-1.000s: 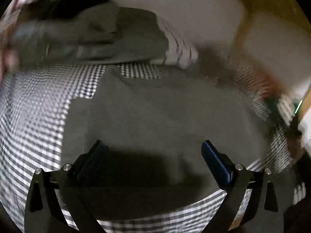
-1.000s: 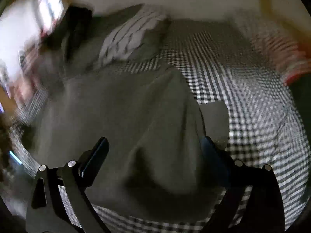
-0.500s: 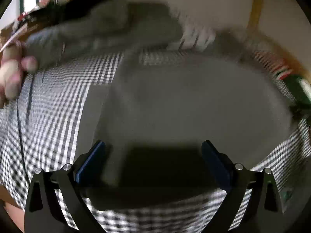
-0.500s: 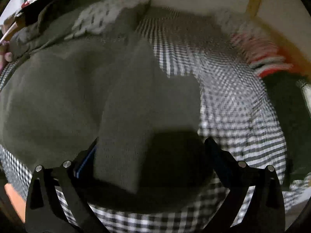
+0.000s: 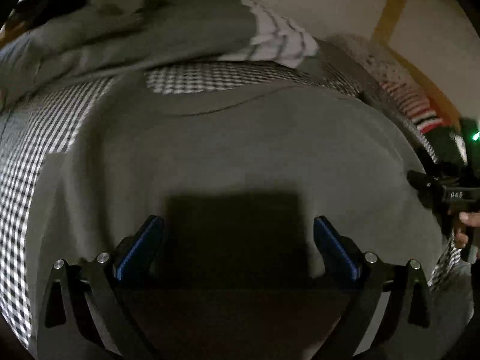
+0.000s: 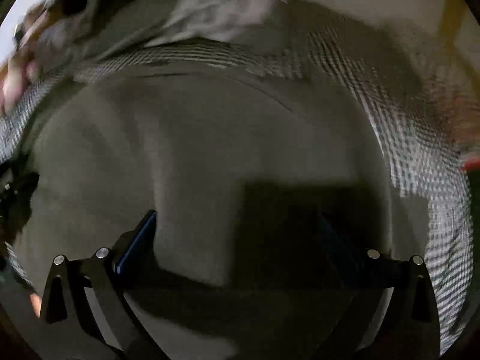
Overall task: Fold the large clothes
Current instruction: 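Open both grippers and press the folded hoodie flat on the bed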
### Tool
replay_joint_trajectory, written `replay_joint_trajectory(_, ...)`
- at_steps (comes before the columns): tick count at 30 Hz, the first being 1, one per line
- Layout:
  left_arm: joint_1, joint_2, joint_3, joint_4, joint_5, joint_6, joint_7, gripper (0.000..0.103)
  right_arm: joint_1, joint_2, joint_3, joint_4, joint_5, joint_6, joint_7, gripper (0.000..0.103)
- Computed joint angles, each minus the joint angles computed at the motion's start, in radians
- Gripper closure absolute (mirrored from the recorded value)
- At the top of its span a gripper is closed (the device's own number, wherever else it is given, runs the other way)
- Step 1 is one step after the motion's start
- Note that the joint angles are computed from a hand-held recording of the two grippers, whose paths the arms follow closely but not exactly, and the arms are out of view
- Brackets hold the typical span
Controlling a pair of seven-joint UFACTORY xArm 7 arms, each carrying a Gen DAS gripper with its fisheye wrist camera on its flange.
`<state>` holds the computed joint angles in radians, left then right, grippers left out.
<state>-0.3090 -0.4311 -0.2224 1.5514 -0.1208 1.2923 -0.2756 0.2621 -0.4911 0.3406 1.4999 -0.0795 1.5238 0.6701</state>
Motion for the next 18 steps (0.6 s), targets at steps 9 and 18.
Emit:
replay_joint_trajectory(9, 0.012, -0.132, 0.034, -0.088, -0.056, -0.052, -0.085, 0.005, -0.015, -0.050, 0.079, 0.033, -0.089, 0.002, 0.089, 0.004)
replay_joint_trajectory(18, -0.067, -0.595, 0.056, -0.591, -0.449, -0.450, -0.470, 0.005, -0.018, -0.368, 0.090, -0.148, 0.140, -0.177, 0.296, 0.003)
